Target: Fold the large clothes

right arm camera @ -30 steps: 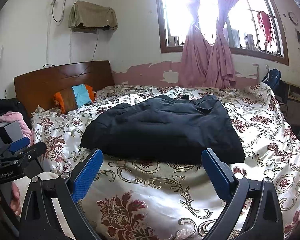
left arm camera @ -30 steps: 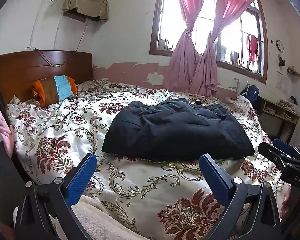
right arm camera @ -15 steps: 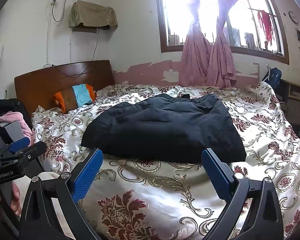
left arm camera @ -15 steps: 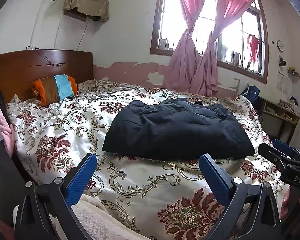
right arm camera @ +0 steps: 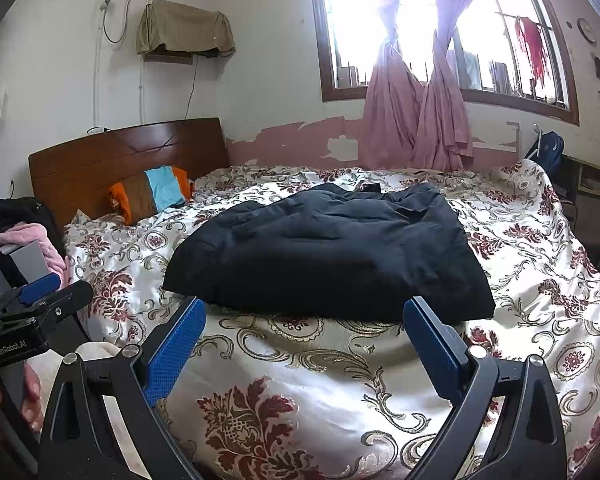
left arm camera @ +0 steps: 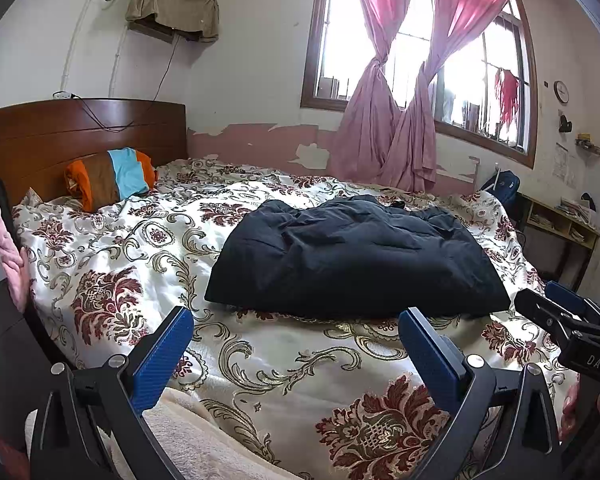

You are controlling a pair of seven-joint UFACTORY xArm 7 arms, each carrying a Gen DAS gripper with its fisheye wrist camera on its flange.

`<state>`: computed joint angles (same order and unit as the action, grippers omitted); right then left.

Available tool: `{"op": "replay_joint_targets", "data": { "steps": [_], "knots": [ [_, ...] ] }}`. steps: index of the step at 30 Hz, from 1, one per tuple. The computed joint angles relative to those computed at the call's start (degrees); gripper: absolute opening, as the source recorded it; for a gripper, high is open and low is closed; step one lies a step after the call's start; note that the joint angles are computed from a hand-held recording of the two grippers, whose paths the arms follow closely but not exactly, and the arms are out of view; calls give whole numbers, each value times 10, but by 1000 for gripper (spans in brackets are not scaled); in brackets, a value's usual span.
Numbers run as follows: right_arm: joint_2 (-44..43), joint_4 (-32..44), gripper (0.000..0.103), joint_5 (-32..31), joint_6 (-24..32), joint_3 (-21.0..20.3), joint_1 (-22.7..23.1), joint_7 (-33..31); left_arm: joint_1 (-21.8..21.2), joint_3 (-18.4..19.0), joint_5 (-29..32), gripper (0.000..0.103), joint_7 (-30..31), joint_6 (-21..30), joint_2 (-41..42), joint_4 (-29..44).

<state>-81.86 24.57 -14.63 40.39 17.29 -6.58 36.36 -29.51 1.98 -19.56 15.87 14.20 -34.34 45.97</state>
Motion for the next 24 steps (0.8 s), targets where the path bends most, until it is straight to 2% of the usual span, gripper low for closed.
{"op": "replay_joint_targets", "data": {
  "steps": [24],
  "knots": [
    [0,0,97,-1,4,3,3,5,0,-1,3,103,-4,1,1,2]
  ]
}}
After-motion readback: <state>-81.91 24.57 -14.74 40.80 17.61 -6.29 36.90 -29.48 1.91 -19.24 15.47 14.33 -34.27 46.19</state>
